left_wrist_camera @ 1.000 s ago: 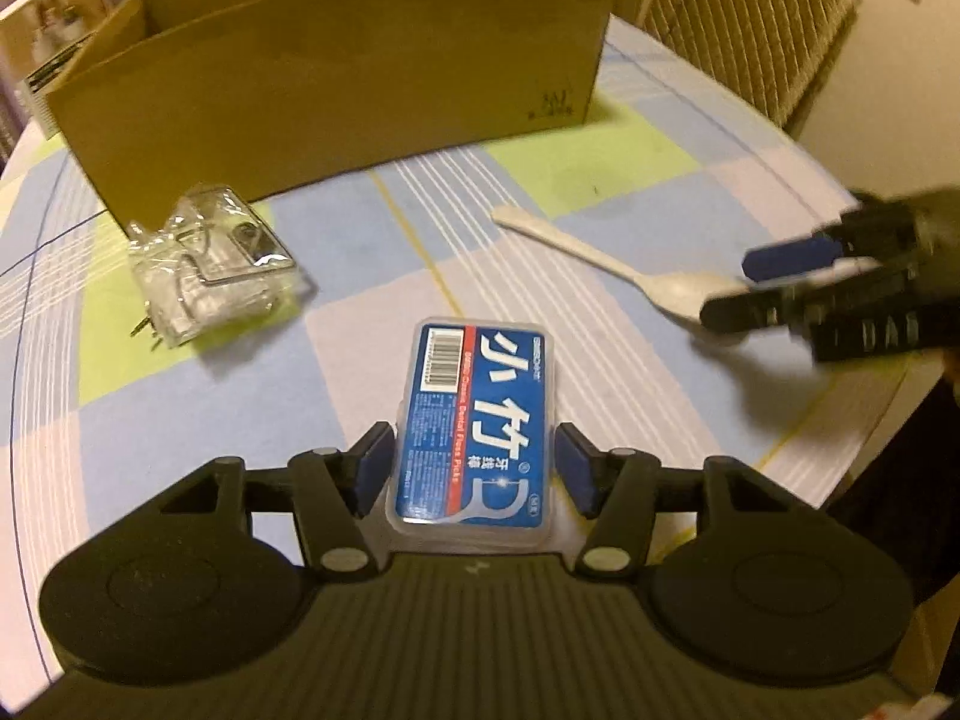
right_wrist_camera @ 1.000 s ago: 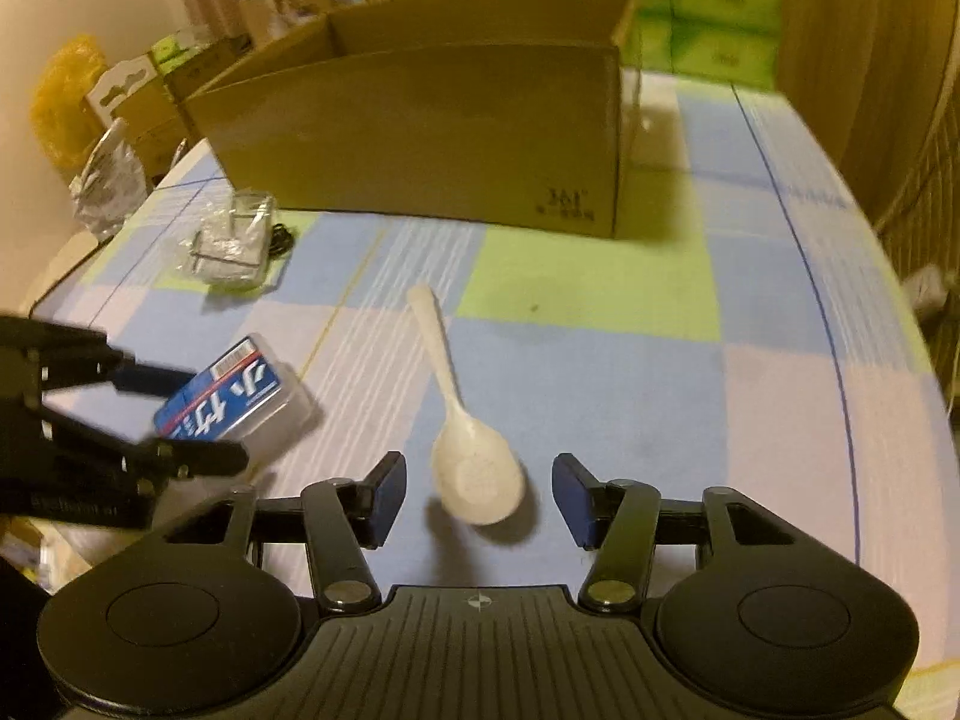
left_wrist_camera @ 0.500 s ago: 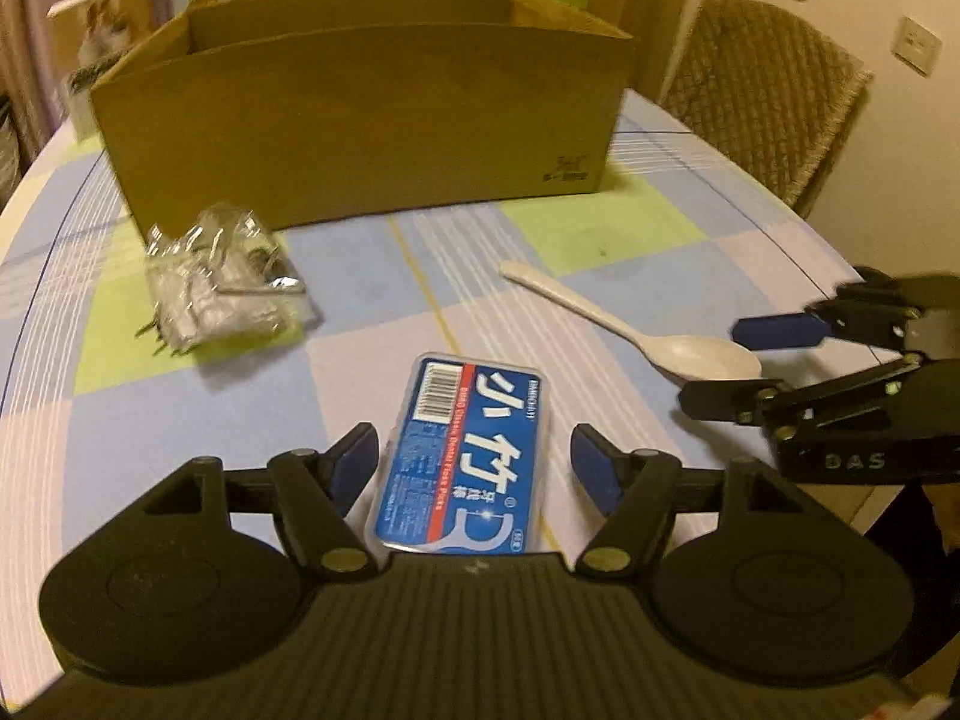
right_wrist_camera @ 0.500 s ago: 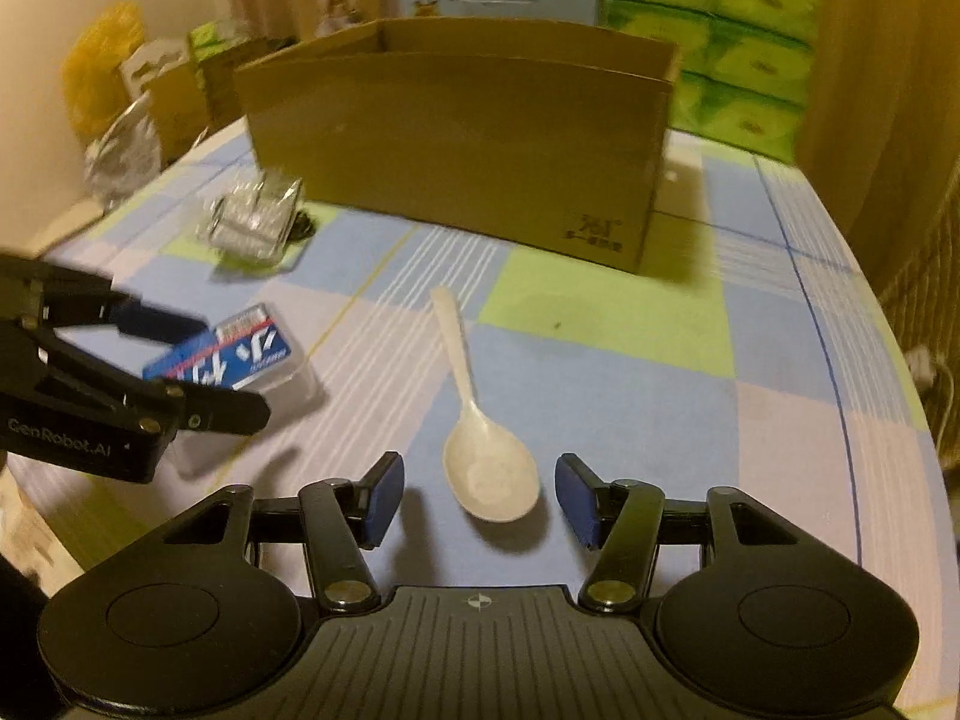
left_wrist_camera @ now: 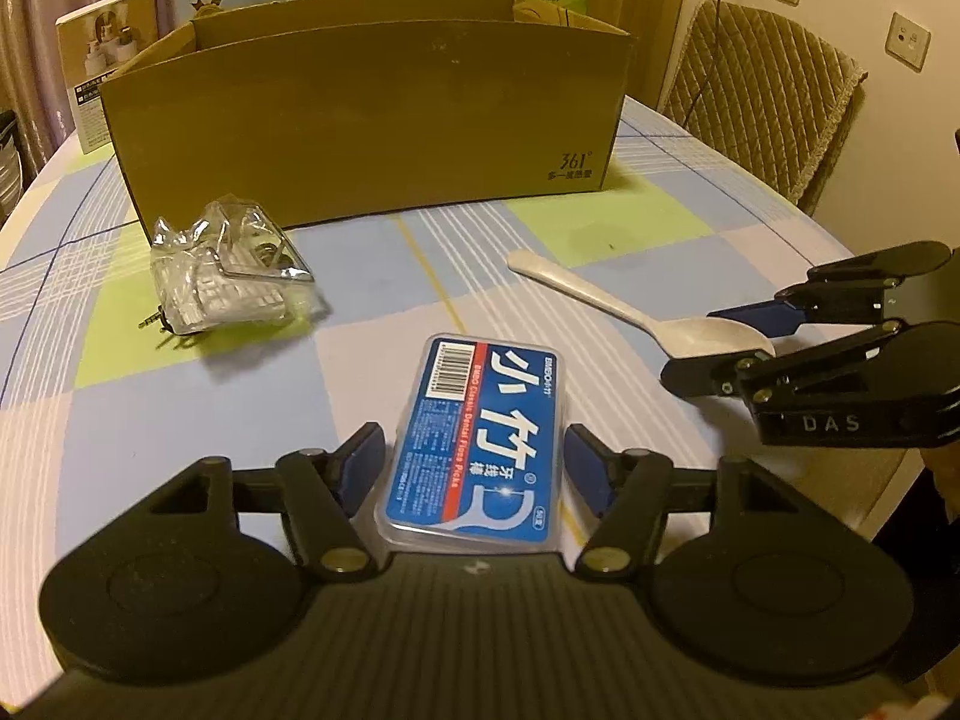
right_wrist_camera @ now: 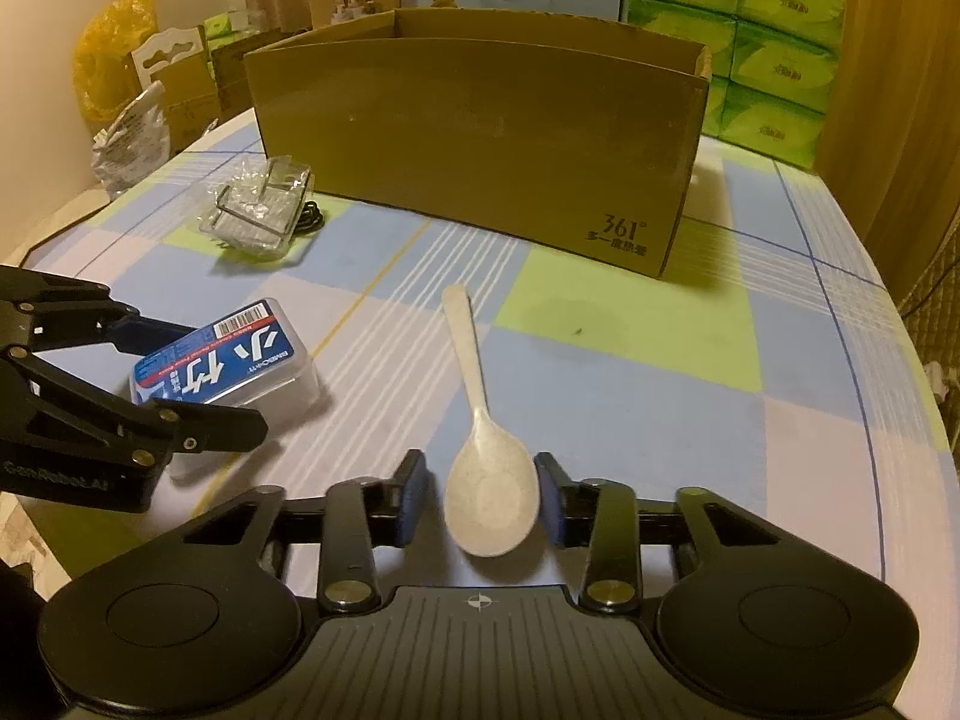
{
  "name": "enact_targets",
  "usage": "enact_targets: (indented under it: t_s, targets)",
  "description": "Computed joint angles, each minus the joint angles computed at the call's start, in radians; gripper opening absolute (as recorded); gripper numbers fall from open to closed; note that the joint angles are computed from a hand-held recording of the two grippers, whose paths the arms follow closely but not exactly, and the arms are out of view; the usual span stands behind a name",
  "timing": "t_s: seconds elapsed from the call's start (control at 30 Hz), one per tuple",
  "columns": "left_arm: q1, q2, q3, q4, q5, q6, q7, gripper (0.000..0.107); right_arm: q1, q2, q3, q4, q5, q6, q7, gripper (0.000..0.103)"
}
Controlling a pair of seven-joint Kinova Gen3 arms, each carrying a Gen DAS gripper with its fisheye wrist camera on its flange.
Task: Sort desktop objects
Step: 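Grasp the white spoon with the right tool while the left tool grasps the toothpick case, then lift the spoon and toothpick case off the table with both tools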
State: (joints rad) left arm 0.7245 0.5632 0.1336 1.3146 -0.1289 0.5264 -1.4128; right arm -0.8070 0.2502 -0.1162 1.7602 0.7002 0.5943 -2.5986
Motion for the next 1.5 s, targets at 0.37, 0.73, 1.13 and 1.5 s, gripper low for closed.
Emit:
enact_targets:
  t_s: [0.37, 0.73, 1.13, 1.5]
  targets:
    - [0.023, -0.004, -0.019, 0.018, -0.022, -0.023, 0.032, 0.06, 0.043, -0.024, -0.005, 0.02, -0.095, -0.06, -0.008, 0.028]
    - [0.041, -0.005, -0.038, 0.031, -0.042, -0.046, 0.075, 0.058, 0.025, -0.024, 0.0, 0.02, -0.072, -0.054, -0.02, 0.028]
    - [0.045, -0.006, -0.041, 0.037, -0.063, -0.05, 0.09, 0.058, -0.02, -0.005, -0.001, 0.006, 0.021, 0.008, -0.021, 0.029]
    - [0.04, -0.009, -0.037, 0.042, -0.059, -0.055, 0.1, 0.058, -0.036, 0.008, -0.014, 0.003, 0.097, 0.056, -0.045, 0.044]
